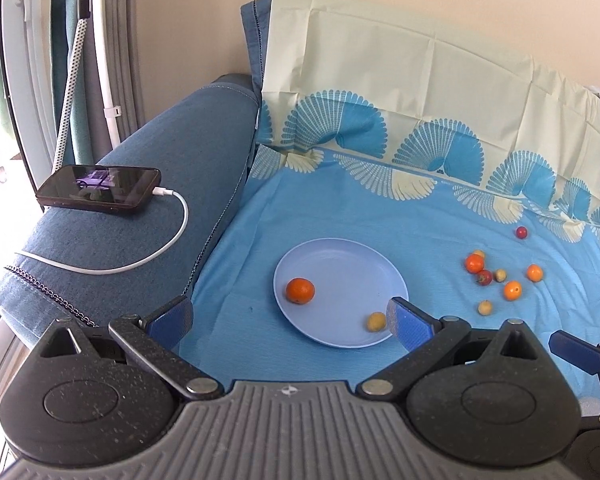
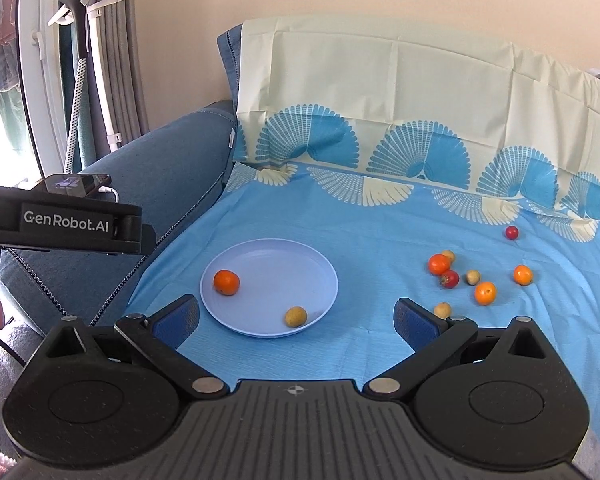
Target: Organize fruits
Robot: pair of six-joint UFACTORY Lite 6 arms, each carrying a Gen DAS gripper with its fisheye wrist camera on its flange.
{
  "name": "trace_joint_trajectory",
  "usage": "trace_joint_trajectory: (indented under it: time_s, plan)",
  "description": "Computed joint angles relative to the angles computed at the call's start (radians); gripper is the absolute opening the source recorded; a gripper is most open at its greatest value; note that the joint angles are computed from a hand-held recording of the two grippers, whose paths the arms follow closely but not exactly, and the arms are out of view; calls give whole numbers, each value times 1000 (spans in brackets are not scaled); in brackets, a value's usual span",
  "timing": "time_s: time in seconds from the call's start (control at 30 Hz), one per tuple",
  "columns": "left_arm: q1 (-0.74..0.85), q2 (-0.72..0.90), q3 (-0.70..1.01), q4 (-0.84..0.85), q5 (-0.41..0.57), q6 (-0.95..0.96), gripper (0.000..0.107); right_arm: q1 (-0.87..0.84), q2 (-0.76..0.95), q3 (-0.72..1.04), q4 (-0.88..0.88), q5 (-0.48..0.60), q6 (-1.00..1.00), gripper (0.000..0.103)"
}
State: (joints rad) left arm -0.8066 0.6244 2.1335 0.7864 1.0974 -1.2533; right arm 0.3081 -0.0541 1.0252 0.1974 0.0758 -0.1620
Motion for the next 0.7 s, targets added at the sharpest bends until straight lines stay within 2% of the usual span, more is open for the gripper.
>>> trace_joint_trajectory:
  time_s: [0.17, 0.37, 0.7]
  plan:
    - [4, 6, 6, -4, 2, 0, 103, -1, 4, 2, 23, 0, -23, 102]
    - [9, 1, -6, -7, -7, 0, 103, 4, 9, 3, -50, -1, 55, 102]
    - [8, 8, -2, -5, -5, 5, 103, 0, 11, -2, 24, -4, -17, 102]
